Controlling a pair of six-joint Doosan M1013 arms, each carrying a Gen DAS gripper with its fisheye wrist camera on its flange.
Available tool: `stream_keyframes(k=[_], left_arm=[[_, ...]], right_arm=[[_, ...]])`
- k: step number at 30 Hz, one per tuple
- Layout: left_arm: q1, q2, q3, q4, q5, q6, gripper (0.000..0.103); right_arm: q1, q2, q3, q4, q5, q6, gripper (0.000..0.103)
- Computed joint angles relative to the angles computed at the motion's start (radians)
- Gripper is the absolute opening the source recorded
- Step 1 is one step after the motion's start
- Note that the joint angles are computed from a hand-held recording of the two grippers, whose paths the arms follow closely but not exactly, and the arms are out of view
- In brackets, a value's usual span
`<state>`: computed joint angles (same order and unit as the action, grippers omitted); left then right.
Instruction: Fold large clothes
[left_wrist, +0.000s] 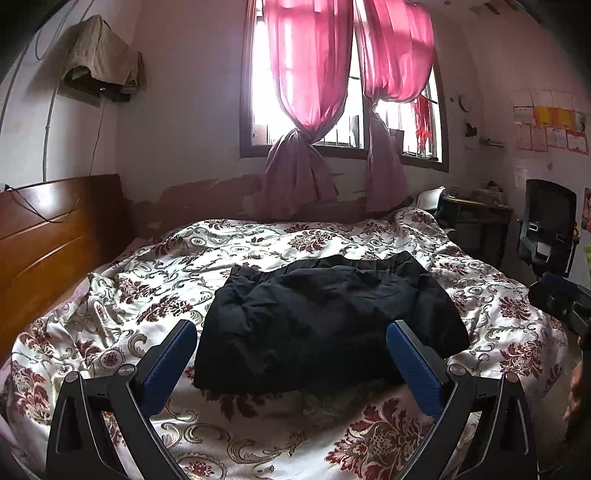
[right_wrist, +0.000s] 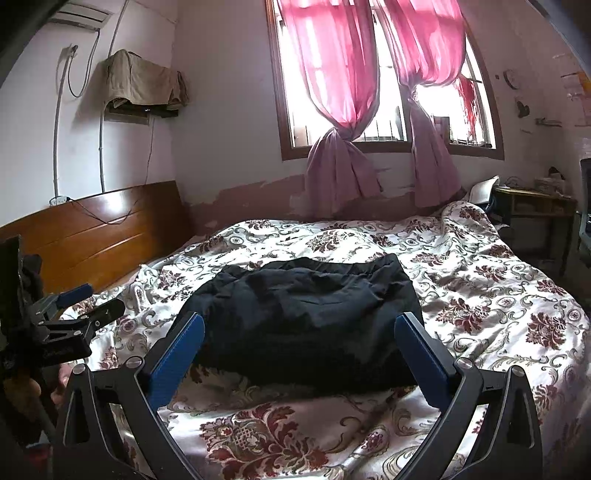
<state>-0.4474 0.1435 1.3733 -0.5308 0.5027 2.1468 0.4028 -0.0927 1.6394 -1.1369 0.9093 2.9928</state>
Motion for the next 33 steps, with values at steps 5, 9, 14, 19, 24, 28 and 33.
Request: stream_keyframes(k=[5,9,14,19,24,28,33], left_arm=[[0.003,-0.012,0.03,0.006,-0.021,0.001,0.103],[0.009,-0.02,0.055,-0.022,-0.032,0.026,0.103],[0.015,-0.03,0.088,-0.048,-0.055,0.047,0.103],[0.017,-0.037,0.112,-0.021,-0.053,0.013,0.103],[0.028,-0.036,0.126,-0.029,-0.034,-0.011,0.103],[0.026,-0.037,0.135,-0.007,-0.038,-0.026,0.103],[0.019,-0.043,0.148,0.0,-0.056,-0.006,0.103]], right_arm=[[0.028,0.006,0.013,-0.036,0.039,0.025,0.101],[0.041,0.009,0.027,-0.062,0.048,0.054,0.101],[0.054,0.019,0.04,-0.072,0.053,0.07,0.101],[0.06,0.028,0.048,-0.066,0.059,0.068,0.101],[0.063,0.035,0.049,-0.06,0.077,0.065,0.101],[0.06,0.036,0.055,-0.046,0.074,0.066,0.101],[0.056,0.038,0.059,-0.026,0.069,0.061,0.102]])
